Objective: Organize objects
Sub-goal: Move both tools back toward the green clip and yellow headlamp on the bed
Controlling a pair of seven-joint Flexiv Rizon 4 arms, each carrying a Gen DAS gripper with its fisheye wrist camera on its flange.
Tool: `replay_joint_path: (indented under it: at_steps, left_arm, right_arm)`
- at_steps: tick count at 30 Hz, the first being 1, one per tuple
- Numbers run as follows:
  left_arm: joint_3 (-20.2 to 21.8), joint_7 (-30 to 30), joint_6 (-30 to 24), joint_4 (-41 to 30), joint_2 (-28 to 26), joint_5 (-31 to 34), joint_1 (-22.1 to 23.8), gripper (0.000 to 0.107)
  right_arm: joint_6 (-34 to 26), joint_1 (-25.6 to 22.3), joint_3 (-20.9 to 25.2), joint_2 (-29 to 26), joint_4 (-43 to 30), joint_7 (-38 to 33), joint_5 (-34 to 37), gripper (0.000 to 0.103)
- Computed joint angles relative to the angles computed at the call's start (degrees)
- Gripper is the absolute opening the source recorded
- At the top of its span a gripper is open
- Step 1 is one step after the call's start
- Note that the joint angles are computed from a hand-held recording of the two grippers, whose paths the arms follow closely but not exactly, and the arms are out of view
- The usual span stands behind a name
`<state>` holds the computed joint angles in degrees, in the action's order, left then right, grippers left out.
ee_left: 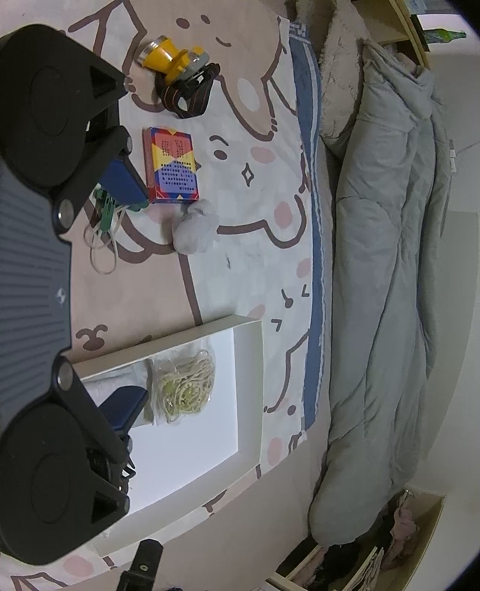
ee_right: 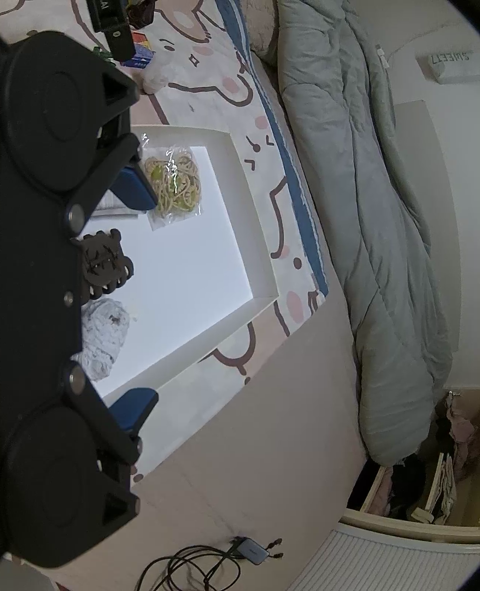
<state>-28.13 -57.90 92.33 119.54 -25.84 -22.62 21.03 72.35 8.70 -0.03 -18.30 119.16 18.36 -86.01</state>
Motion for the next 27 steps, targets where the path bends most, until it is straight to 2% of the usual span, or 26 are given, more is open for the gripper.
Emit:
replay_joint_path:
  at_steps: [6, 12, 19, 27]
  left_arm:
    - [-0.31, -0.48, 1.35, 0.09, -0.38, 0.93, 1.28, 0.103]
    - [1.86, -1.27, 0.78, -1.11, -1.03, 2.07, 1.27, 0.103]
    - [-1.22, -0.38, 1.6, -0.45, -0.98, 1.56, 5.89, 0.103]
    - [-0.15, -0.57, 2.46, -0.19, -0.73, 3.5, 7.85, 0.103]
  right_arm:
    - [0.22, 0.09, 0.31, -0.24, -0.56, 0.09, -1.17, 0.103]
    - [-0.02, 1.4, 0.3, -1.55, -1.88, -1.27, -0.06, 0.103]
    - [-0.17, 3.36, 0.11, -3.38, -3.99, -2.57, 0.69, 0.103]
    - [1.72, 6.44, -0.4, -6.1, -7.32, -4.43, 2.76, 0.103]
